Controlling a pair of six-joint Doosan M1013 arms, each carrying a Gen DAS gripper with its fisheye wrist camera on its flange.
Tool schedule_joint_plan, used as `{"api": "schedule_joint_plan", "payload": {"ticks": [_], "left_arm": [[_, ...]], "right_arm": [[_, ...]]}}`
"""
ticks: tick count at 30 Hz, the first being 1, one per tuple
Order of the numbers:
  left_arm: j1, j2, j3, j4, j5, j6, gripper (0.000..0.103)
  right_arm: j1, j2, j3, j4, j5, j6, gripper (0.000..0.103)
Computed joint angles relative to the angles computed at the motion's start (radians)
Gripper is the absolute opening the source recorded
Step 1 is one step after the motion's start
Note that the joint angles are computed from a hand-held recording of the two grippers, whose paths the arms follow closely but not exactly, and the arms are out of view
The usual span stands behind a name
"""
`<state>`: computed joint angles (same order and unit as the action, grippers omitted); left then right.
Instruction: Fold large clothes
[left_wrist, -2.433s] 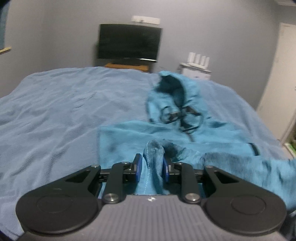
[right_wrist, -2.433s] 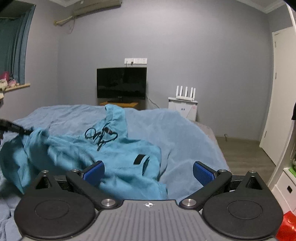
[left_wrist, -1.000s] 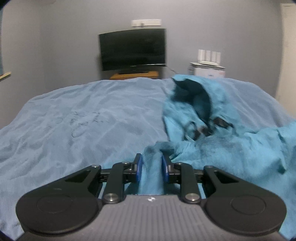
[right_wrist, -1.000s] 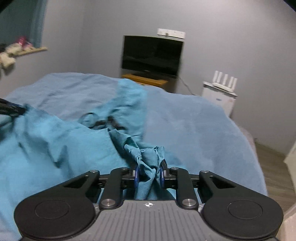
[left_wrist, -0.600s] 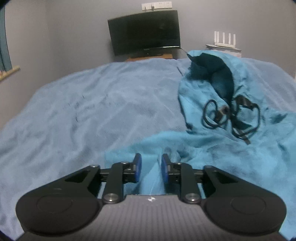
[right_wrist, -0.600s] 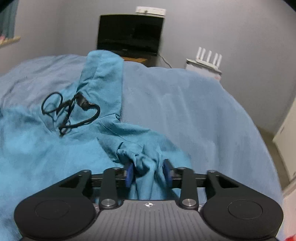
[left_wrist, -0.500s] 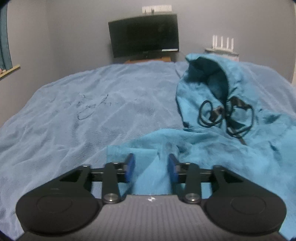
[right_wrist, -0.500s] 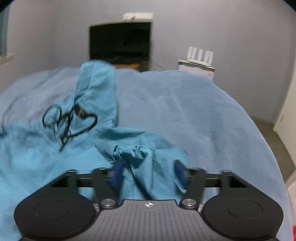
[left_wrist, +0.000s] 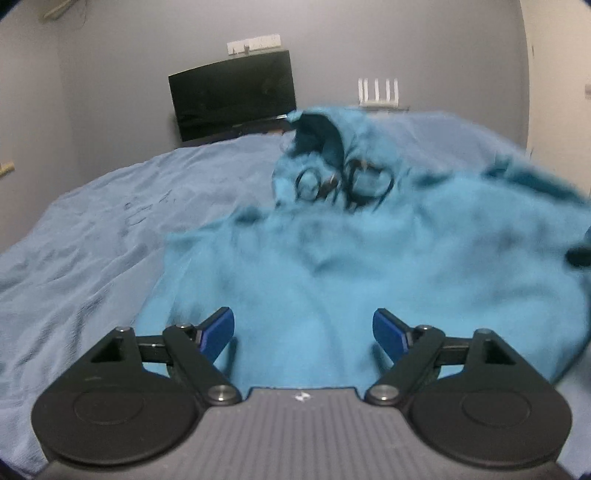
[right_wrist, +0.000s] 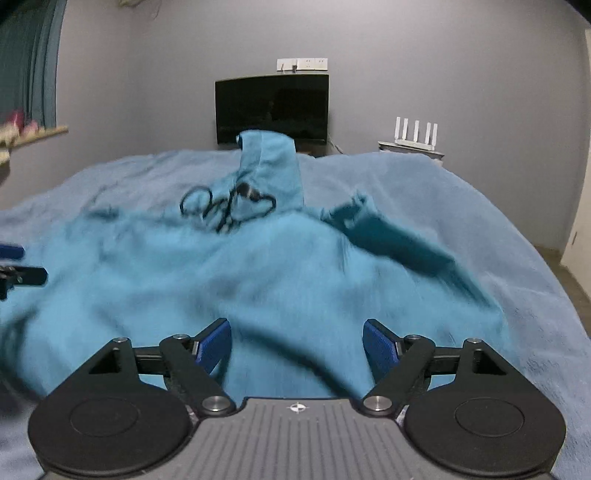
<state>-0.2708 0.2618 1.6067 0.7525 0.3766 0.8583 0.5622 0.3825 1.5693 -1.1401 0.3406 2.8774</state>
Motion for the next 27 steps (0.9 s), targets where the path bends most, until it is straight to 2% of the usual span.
{"api": "schedule_joint_plan", "payload": {"ticks": [2, 3, 5, 6, 8, 10, 12, 14, 15, 18, 20, 23, 25, 27], "left_arm": [[-0.004, 0.003, 0.017, 0.087, 0.049, -0.08, 0.082], [0.0, 0.003, 0.025, 0.101, 0.069, -0.111, 0.084], [0.023, -0.003, 0.043, 0.081, 0.066, -0.16, 0.086], [0.033, -0.007, 0.052, 0.076, 0.061, -0.184, 0.088], [0.042, -0.007, 0.062, 0.126, 0.104, -0.244, 0.089], [0.062, -0.007, 0.068, 0.087, 0.128, -0.24, 0.09], [0.089, -0.015, 0.079, -0.028, 0.109, -0.207, 0.091], [0.101, -0.02, 0.078, -0.074, 0.115, -0.213, 0.092], [0.103, -0.019, 0.072, -0.078, 0.128, -0.216, 0.092], [0.092, -0.029, 0.069, -0.021, 0.15, -0.254, 0.092], [0.087, -0.045, 0.078, -0.02, 0.125, -0.254, 0.092], [0.085, -0.076, 0.098, -0.103, 0.085, -0.198, 0.092], [0.086, -0.098, 0.113, -0.232, 0.062, -0.11, 0.092], [0.094, -0.114, 0.129, -0.422, 0.047, 0.036, 0.095]], "right_arm": [[0.008, -0.002, 0.026, -0.135, 0.019, 0.059, 0.085], [0.005, 0.001, 0.028, -0.151, 0.025, 0.064, 0.088], [-0.01, 0.011, 0.018, -0.081, 0.037, 0.068, 0.092], [-0.023, 0.013, 0.021, -0.074, 0.029, 0.114, 0.092], [-0.04, 0.017, 0.026, -0.121, 0.027, 0.221, 0.093], [-0.054, 0.014, 0.035, -0.143, 0.035, 0.316, 0.092], [-0.061, 0.021, 0.022, -0.042, 0.088, 0.273, 0.09], [-0.058, 0.021, 0.012, 0.026, 0.159, 0.262, 0.089], [-0.057, 0.016, 0.016, 0.031, 0.17, 0.278, 0.089], [-0.065, -0.01, 0.036, 0.081, 0.14, 0.325, 0.091], [-0.068, -0.03, 0.053, 0.132, 0.106, 0.352, 0.093], [-0.072, -0.054, 0.08, 0.196, 0.072, 0.353, 0.093], [-0.077, -0.063, 0.097, 0.253, 0.037, 0.329, 0.094], [-0.08, -0.067, 0.102, 0.349, 0.002, 0.26, 0.095]]}}
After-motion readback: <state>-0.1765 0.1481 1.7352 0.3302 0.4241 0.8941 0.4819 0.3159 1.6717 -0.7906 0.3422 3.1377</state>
